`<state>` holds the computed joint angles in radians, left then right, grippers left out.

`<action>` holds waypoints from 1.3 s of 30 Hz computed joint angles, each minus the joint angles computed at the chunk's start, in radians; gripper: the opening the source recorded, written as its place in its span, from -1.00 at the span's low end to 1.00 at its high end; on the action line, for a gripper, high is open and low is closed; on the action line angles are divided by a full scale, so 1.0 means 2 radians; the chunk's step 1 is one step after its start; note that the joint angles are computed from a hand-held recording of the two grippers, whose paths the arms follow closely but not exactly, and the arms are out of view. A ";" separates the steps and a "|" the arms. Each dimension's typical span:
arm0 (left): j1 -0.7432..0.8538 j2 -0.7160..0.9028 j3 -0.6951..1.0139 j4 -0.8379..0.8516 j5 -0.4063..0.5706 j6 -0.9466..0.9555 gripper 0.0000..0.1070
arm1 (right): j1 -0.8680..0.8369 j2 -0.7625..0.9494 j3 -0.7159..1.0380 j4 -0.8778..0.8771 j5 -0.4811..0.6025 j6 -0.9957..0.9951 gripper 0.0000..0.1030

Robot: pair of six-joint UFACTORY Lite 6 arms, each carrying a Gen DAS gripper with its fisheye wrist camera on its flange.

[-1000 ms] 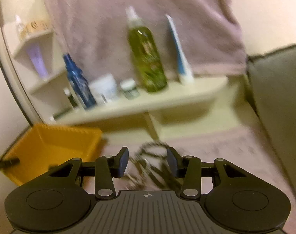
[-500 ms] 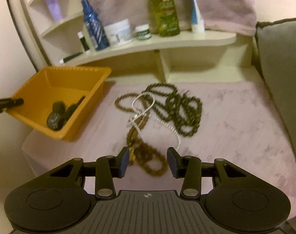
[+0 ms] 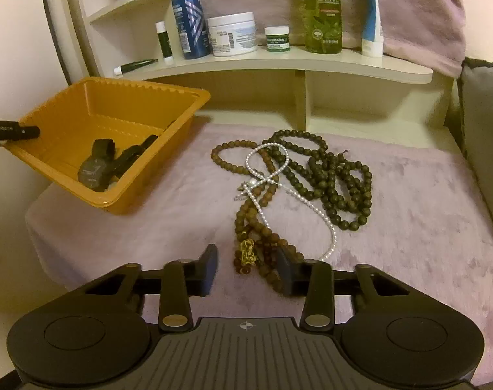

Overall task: Organize jewelry
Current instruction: 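Grasp the brown bead bracelet with gold charm using the right gripper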

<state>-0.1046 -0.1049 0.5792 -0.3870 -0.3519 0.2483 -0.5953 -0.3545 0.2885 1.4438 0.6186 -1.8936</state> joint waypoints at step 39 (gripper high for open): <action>0.000 -0.001 -0.002 0.000 -0.001 0.002 -0.82 | -0.052 -0.011 0.021 -0.055 0.060 0.047 -0.83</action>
<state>-0.1037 -0.1078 0.5757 -0.3872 -0.3539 0.2532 -0.6999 -0.3769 0.3296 1.3331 0.7380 -1.7986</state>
